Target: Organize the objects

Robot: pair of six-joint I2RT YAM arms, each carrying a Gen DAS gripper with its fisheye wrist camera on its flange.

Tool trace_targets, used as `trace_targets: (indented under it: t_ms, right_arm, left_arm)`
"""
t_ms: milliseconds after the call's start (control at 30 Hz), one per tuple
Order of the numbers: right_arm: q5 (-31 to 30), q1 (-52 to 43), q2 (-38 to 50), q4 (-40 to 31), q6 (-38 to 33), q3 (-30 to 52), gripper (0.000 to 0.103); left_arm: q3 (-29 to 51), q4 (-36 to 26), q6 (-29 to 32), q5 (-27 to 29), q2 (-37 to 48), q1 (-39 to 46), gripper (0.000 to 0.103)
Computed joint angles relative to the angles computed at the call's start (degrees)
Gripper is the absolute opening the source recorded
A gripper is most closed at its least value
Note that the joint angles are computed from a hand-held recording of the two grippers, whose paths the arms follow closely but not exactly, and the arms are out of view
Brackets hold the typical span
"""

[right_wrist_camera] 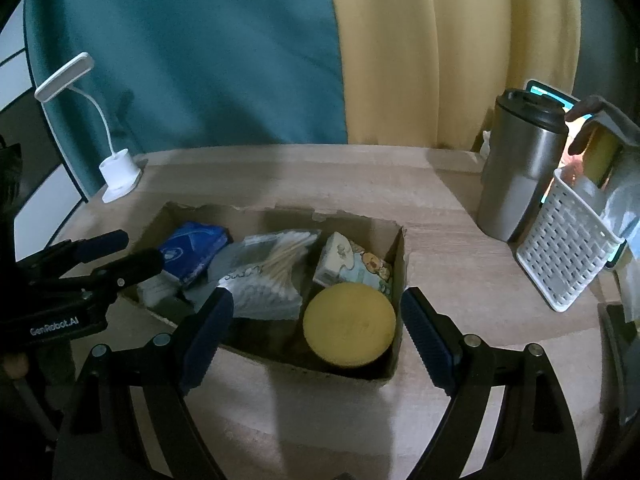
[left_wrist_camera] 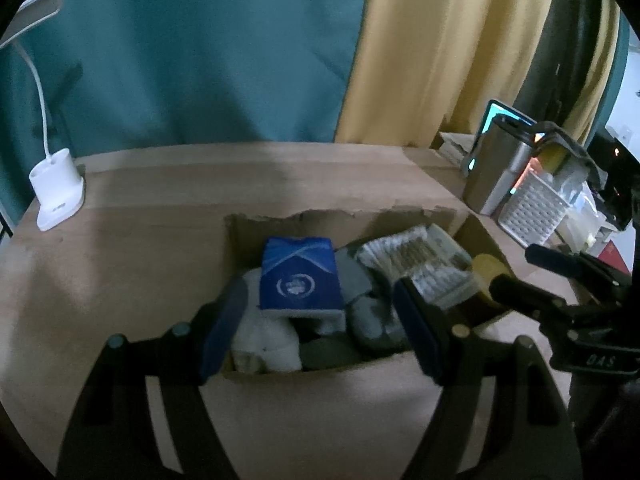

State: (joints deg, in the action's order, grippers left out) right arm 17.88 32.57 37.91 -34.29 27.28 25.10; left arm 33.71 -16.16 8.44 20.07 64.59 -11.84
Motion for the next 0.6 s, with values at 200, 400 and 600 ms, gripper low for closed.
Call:
trace_targets:
  t_ms: [200, 400, 600]
  right_arm:
    - [2.94, 3.87, -1.42, -2.64, 3.02, 0.52, 0.088]
    - [6.64, 8.88, -2.61, -5.69, 6.65, 1.27, 0.088]
    - [9.89, 13.54, -3.66, -8.64, 10.12, 1.88, 0.088]
  left_arm:
    - [-0.97, -1.91, 0.81, 1.47, -3.06, 1.27, 0.077]
    - [-2.19, -3.72, 1.27, 2.16, -6.23, 2.22, 0.078]
    - [-2.93, -6.65, 2.44, 4.09, -9.85, 4.16, 0.089]
